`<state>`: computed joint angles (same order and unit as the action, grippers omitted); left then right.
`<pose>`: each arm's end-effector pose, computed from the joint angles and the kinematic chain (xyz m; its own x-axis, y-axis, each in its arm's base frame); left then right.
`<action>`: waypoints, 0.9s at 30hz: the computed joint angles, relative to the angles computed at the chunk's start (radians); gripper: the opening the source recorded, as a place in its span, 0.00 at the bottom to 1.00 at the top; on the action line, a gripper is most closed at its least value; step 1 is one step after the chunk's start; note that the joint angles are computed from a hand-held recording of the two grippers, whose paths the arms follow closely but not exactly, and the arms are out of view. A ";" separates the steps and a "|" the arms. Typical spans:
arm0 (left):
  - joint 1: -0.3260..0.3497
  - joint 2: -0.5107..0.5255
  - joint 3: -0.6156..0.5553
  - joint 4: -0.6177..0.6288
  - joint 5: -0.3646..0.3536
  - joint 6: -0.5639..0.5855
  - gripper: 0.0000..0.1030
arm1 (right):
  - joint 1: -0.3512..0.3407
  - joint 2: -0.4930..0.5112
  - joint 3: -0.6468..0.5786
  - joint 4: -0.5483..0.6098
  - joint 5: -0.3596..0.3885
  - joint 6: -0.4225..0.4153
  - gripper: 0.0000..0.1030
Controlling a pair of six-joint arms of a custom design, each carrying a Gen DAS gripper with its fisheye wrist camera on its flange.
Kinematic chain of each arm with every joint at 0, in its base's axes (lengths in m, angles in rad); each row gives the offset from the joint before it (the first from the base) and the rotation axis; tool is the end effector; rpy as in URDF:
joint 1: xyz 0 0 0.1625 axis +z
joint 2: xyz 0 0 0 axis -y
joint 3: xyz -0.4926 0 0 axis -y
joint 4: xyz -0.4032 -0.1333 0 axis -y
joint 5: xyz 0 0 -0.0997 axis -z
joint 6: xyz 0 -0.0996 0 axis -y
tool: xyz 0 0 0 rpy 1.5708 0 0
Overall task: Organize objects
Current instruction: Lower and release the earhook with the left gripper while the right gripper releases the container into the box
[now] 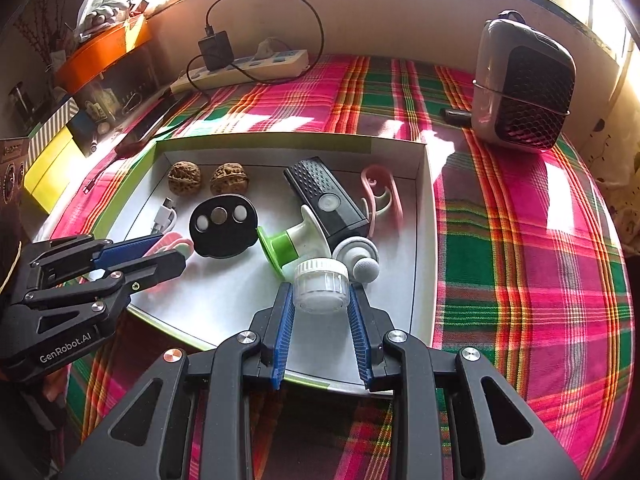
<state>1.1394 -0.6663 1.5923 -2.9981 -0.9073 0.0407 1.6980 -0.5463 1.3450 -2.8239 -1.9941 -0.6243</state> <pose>-0.1388 -0.7670 0.1238 -0.8238 0.0929 -0.5592 0.4005 0.7935 -0.4582 0.1971 -0.8132 0.0917 -0.6857 -0.4697 0.5560 -0.6345 0.7601 -0.1404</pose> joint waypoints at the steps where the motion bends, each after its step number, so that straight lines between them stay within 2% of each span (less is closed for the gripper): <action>1: 0.000 0.000 0.000 0.001 0.000 0.000 0.21 | 0.000 0.001 -0.003 0.004 -0.002 0.000 0.28; 27: -0.002 0.003 -0.007 0.016 0.006 0.000 0.22 | 0.005 0.013 -0.023 0.029 -0.029 0.019 0.28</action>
<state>1.1378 -0.6636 1.5848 -2.9816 -0.9013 0.0403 1.7031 -0.5331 1.3216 -2.7951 -2.0232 -0.6056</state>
